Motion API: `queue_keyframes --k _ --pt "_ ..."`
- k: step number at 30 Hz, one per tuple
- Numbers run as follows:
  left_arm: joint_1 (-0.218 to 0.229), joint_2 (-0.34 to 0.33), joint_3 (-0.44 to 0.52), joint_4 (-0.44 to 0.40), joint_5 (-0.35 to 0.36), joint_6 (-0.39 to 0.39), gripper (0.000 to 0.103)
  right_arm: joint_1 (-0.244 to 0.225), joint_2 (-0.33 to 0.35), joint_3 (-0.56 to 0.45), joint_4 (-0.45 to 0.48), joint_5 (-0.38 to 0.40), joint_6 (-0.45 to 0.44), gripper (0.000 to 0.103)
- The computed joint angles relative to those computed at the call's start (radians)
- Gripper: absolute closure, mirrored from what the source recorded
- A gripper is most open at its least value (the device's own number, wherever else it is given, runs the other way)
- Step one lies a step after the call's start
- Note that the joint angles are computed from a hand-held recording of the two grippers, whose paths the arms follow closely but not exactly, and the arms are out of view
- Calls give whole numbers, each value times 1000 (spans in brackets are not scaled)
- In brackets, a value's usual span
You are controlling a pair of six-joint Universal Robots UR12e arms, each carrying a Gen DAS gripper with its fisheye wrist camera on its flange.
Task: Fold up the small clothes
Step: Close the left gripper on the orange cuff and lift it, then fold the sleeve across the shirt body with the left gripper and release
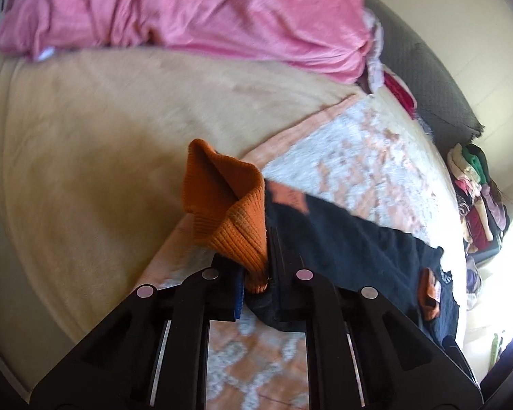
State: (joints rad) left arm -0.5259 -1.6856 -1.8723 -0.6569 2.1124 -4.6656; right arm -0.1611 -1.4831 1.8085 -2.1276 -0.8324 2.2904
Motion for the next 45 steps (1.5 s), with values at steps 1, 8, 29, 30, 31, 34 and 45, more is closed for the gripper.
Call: queue_keyframes --k 1,8,29,30,31,34,45 --pt "-4 -2 10 3 12 16 98 -5 1 -1 -3 3 8 5" --pt "-31 -32 96 23 75 145 98 -50 3 -7 -22 29 75 5" --pt "-93 -228 389 96 27 481 98 -228 38 -23 -205 76 324 5" --pt "-94 -236 398 97 17 492 98 -236 41 -25 -208 80 333 5" --pt "-95 -247 413 96 8 504 98 -243 44 -25 -218 80 347 5" --pt "-98 -276 450 95 -19 543 98 -258 51 -29 -232 81 370 5" --pt "-97 -368 557 98 -131 641 98 -298 66 -34 -294 50 429 5"
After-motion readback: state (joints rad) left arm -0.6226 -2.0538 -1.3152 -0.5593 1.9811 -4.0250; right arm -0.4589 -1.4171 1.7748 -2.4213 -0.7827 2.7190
